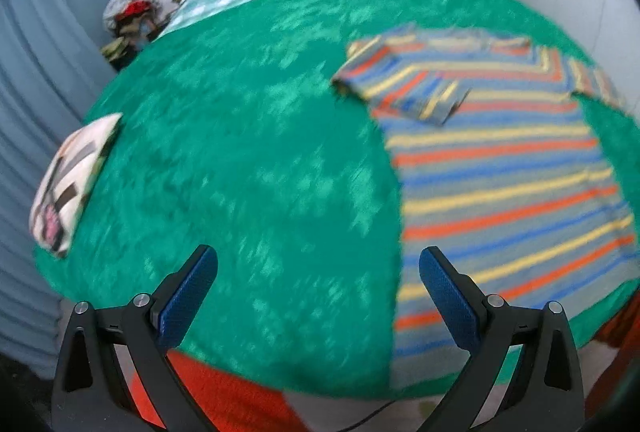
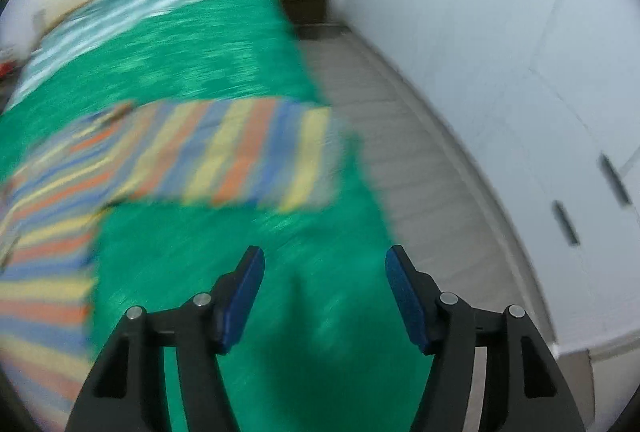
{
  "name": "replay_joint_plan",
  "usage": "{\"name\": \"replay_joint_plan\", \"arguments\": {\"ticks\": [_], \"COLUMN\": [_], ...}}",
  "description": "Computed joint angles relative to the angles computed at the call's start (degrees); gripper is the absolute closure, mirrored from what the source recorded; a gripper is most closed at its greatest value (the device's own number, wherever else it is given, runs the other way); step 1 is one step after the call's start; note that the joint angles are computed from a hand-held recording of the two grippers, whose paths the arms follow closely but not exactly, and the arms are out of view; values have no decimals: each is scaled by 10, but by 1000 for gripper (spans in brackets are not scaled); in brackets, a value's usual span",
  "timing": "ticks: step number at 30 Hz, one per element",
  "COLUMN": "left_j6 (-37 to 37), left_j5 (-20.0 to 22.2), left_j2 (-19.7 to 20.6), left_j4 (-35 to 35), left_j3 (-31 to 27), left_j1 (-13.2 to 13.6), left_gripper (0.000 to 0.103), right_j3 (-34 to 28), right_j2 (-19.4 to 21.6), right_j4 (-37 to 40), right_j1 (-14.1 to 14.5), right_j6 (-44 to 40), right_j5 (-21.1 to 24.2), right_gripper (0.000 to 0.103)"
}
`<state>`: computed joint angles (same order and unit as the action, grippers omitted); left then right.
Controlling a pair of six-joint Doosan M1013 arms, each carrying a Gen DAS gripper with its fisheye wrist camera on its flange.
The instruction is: Fold small clothes
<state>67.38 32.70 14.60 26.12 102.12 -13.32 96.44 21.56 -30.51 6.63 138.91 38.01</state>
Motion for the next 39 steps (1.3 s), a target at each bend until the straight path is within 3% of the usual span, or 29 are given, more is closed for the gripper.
{"name": "replay_joint_plan", "arguments": {"ticks": [3,7,10,12,15,17,21,25,28,29,31,32,33,37,39], "left_j6": [54,153,198,239,317,365,440,379,318,310,325,318,303,259,172], "left_j5": [-2,0,6,19,37,35,36,36,92,103,110,109,129,83,62], "left_j2": [11,20,23,23,24,29,78,154,218,227,239,239,240,211,200], "left_j4": [-61,-164,-201,-237,-320,-367,-366,-239,-152,-146,-198,-213,-240,-388,-432], "left_j3": [-24,-56,-67,-72,-85,-95,-140,-195,-252,-259,-272,-275,-290,-283,-277], "left_j1": [-2,-8,-14,-15,-6,-2,-18,-40,-47,-45,-33,-28,-18,46,90], "left_gripper": [2,2,2,2,2,2,1,4,21,28,49,98,100,100,100], "right_j3": [28,50,56,59,46,52,58,53,50,50,50,51,53,52,51], "right_j2": [-25,-34,-26,-17,12,14,14,16,16,16,16,15,14,15,17], "right_j4": [79,249,331,332,294,285,285,277,271,272,274,276,277,273,271], "right_j1": [35,92,126,145,160,159,160,160,160,160,160,159,159,159,160], "right_j6": [-100,-292,-383,-394,-365,-351,-349,-344,-341,-340,-341,-341,-341,-340,-339], "right_j5": [-51,-109,-113,-105,-52,-65,-78,-77,-77,-78,-81,-82,-83,-83,-84], "right_gripper": [40,40,40,40,40,38,33,30,30,30,30,30,29,29,28]}}
